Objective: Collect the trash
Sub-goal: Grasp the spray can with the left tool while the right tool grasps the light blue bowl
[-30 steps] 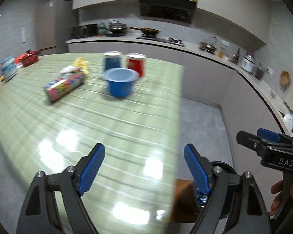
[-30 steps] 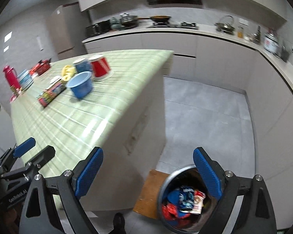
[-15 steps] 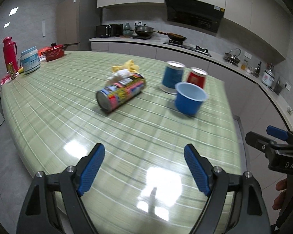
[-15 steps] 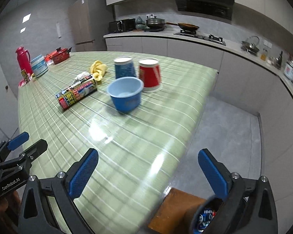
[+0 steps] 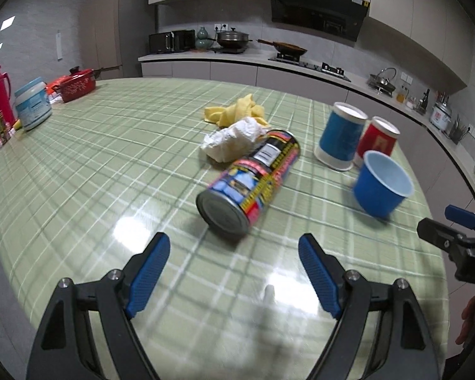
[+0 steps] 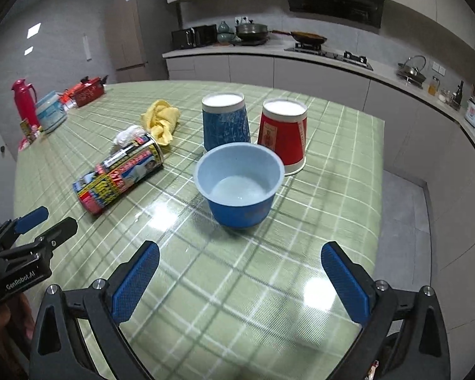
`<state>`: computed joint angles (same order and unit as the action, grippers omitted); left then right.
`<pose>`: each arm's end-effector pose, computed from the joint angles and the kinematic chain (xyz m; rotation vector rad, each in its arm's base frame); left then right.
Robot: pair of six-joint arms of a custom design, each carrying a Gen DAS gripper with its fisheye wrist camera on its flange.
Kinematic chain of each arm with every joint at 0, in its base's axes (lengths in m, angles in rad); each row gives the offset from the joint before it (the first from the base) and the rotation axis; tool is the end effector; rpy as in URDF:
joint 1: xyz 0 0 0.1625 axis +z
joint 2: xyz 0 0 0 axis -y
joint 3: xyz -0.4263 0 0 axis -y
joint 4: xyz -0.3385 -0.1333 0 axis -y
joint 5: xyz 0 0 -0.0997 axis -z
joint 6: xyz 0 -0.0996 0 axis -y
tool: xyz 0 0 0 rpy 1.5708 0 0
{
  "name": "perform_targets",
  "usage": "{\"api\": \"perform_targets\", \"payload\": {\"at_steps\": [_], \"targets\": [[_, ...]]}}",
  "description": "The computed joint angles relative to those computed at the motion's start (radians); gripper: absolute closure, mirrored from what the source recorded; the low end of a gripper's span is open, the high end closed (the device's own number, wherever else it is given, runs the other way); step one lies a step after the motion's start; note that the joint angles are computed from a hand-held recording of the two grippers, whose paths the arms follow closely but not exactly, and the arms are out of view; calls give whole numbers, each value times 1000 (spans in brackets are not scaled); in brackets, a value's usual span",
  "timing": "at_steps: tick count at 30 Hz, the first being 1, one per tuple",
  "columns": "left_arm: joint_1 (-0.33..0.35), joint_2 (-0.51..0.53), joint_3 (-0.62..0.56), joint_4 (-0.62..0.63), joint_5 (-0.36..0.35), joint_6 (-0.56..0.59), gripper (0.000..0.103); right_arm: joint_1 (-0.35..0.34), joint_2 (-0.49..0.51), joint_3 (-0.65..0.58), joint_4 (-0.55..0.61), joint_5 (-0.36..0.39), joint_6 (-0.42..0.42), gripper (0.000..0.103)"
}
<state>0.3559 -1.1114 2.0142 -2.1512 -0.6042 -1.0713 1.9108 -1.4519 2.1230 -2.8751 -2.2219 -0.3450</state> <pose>-0.3705 -0.3674 0.1936 0.3604 2.2776 -0.9422 0.2165 -0.3932 0.3704 0.5524 -2.3346 0.7792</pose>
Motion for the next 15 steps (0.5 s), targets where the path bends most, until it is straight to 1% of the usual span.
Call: {"api": "perform_targets", "payload": {"at_steps": [2, 5, 10, 15], "targets": [[27, 13, -9, -52, -11, 69, 8, -7, 30, -11, -13, -7, 9, 0], [63, 35, -26, -115, -18, 178, 8, -19, 71, -30, -24, -20, 17, 0], [121, 70, -65, -207, -46, 320, 8, -39, 124, -63, -38, -33, 26, 0], [157, 103, -103, -269, -87, 418, 8, -52, 172, -102, -59, -46, 17, 0]]}}
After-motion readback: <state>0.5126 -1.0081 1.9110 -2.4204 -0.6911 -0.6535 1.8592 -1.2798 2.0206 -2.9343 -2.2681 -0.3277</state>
